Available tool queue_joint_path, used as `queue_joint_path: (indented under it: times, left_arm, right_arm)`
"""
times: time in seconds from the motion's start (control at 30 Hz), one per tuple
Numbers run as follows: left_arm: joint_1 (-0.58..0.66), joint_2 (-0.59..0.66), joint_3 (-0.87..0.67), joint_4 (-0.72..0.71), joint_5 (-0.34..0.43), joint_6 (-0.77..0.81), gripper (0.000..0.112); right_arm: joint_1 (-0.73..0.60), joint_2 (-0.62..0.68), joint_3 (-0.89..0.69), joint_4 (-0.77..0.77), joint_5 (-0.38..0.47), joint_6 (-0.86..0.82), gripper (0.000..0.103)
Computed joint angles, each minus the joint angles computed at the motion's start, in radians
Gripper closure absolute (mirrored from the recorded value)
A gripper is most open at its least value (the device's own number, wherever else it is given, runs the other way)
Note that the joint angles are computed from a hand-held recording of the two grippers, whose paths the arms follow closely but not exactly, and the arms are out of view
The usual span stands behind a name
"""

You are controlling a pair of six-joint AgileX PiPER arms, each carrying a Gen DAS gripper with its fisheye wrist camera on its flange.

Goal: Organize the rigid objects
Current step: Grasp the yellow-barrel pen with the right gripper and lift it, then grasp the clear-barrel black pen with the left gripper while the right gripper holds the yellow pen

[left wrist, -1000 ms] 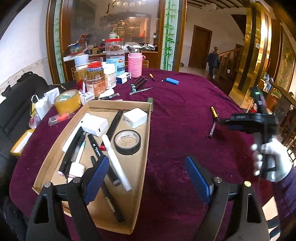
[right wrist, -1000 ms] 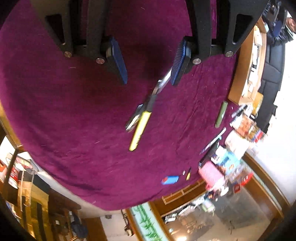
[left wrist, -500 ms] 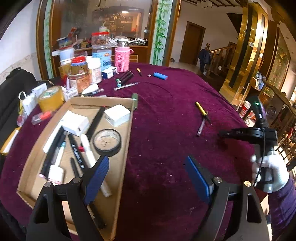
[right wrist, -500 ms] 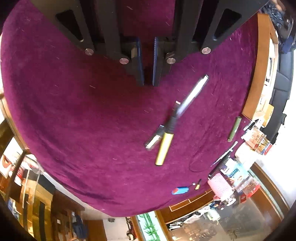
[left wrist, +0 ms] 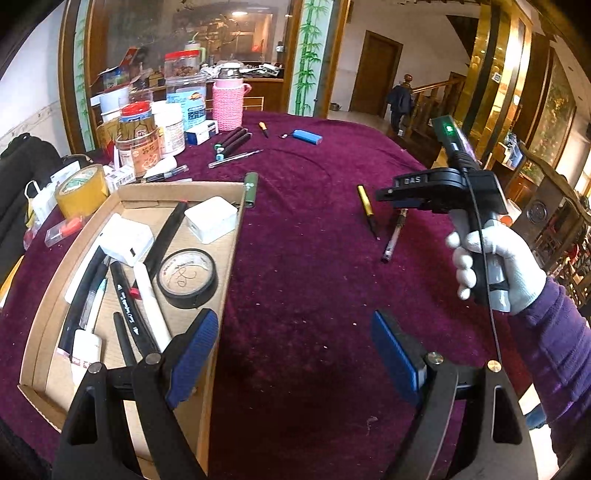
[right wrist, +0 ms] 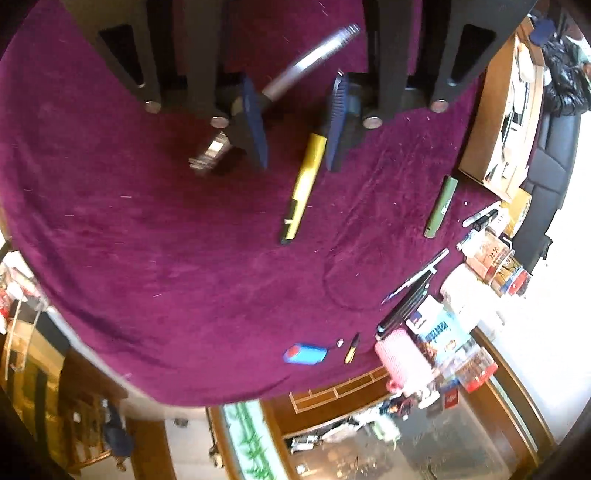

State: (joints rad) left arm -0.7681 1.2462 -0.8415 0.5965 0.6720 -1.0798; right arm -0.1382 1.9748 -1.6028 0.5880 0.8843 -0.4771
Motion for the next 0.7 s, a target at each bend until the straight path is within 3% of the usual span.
queue_joint_path:
  times: [0.27, 0.37, 0.57, 0.7]
  left_arm:
    - [0.055, 0.039, -0.009, -0.075, -0.046, 0.074, 0.028]
    - [0.054, 0.053, -0.016, -0.094, -0.054, 0.089, 0.028]
    - [0.054, 0.110, -0.091, -0.157, -0.067, 0.179, 0.028]
    - [0.042, 0.247, -0.231, -0.207, -0.053, 0.280, 0.029]
  right_arm:
    - [0.125, 0.040, -0.041, -0.255, -0.077, 0.201, 0.064]
    - [0.142, 0.016, 0.005, -0.332, -0.134, 0.223, 0.092]
    - [-0.058, -0.038, 0.069, 0.056, -0.034, -0.043, 0.095]
    - [-0.235, -0.094, 0.171, 0.330, 0.085, -0.240, 0.094]
